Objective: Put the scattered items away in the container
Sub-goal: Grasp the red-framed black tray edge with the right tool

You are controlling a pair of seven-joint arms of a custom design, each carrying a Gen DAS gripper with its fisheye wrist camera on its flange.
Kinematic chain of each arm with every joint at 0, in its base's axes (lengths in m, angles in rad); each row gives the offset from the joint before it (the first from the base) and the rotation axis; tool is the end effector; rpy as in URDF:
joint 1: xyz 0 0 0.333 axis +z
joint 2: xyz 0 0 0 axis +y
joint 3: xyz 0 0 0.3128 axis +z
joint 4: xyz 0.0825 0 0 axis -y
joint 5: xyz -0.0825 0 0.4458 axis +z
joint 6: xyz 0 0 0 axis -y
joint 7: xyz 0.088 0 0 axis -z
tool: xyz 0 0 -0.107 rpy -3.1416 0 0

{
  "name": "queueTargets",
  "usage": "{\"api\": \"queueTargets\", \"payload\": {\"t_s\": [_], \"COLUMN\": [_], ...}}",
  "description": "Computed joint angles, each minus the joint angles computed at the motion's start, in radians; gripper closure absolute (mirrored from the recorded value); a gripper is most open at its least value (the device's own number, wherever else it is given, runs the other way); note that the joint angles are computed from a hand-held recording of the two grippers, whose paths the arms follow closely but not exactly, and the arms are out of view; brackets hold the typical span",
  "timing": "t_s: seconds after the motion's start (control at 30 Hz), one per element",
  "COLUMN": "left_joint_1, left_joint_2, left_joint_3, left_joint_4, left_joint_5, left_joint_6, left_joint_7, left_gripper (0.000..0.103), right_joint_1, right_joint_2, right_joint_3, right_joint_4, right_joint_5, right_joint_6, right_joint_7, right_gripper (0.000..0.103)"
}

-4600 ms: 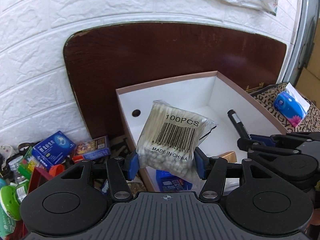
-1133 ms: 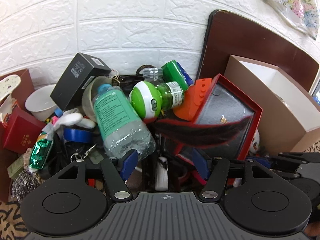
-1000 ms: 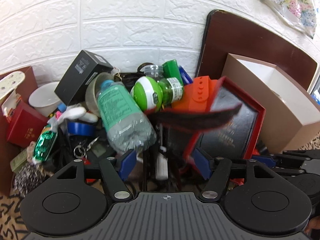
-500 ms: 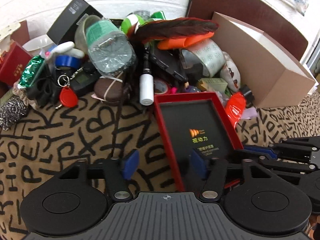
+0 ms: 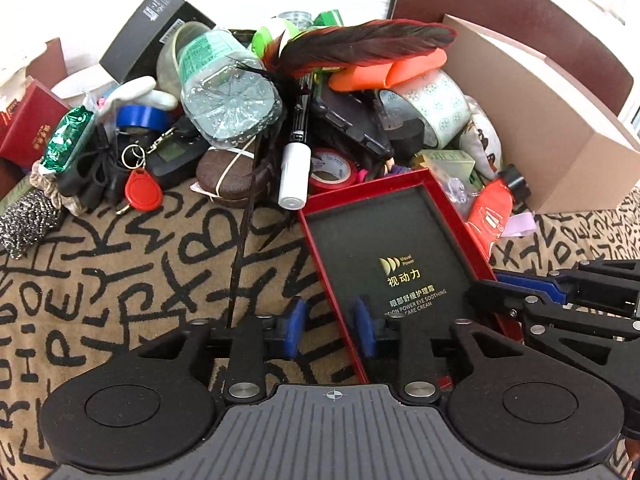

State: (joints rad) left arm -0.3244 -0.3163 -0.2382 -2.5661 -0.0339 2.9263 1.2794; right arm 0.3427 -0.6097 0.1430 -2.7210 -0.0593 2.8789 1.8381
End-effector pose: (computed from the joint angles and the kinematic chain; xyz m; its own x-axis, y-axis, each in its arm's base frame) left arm 0.4379 -0.2731 0.4074 -0.2932 -0.9468 0.1328 -0.7790 0.1561 -0.6073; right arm 0.3983 0.2128 0.4592 0.2934 -0.9545 -0.0530 -0.6989 -0.1763 -0.6931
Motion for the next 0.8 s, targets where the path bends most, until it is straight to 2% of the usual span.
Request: {"api": "queueTargets", "payload": {"t_s": [0.07,0.1,0.13,0.2,0.27,0.33,0.4,0.47,0.53,0.63,0.73,0.8], "left_joint_1": [-0.006,-0.008,-0.014,-0.02,-0.006,0.002,-0.014,-0.054,-0.049,-0.055,-0.062,-0.04], "left_joint_2": [0.0,0.002,0.001,0.002,0.011,0.013,0.016,0.017,0.011,0.008,0.016,0.021], "left_joint_3": [0.006,0.007,0.013,0.017,0.001,-0.007,0.009,0.049,0.045,0.05,0.052,0.027], "left_joint_4": [0.0,0.003,0.003,0.007,0.013,0.013,0.015,0.017,0.013,0.004,0.008,0.013], "left_joint_5": [-0.004,-0.004,-0.01,-0.02,-0.006,0.007,-0.012,-0.068,-0.079,-0.112,-0.136,-0.11], "left_joint_6": [-0.003,-0.006,-0.007,-0.013,-0.007,-0.002,-0.006,-0.015,-0.017,-0.006,0.003,0.005], "left_joint_7": [0.01,0.016,0.027,0.041,0.027,0.019,0.037,0.094,0.105,0.114,0.125,0.107], "left_gripper": [0.06,0.065,0.075,0.076,0.069,0.068,0.068,0.089,0.095,0.095,0.075,0.075], "right_joint_1": [-0.008,-0.012,-0.014,-0.014,-0.012,-0.016,-0.02,-0.02,-0.026,-0.013,-0.02,-0.027], "right_joint_2": [0.007,0.009,0.01,0.012,0.014,0.016,0.02,0.023,0.019,0.007,0.006,0.009], "right_joint_3": [0.008,0.012,0.015,0.015,0.011,0.015,0.02,0.019,0.026,0.015,0.022,0.029], "right_joint_4": [0.006,0.009,0.01,0.012,0.014,0.015,0.017,0.019,0.017,0.009,0.007,0.009], "right_joint_5": [-0.006,-0.01,-0.015,-0.019,-0.019,-0.022,-0.028,-0.031,-0.039,-0.04,-0.045,-0.048], "right_joint_6": [-0.001,-0.002,-0.003,-0.004,-0.004,-0.004,-0.003,-0.002,-0.005,-0.007,-0.004,-0.002], "right_joint_7": [0.005,0.007,0.006,0.006,0.004,0.008,0.013,0.012,0.016,0.001,0.003,0.012], "right_gripper": [0.092,0.091,0.091,0.091,0.091,0.091,0.091,0.091,0.093,0.095,0.095,0.095]}}
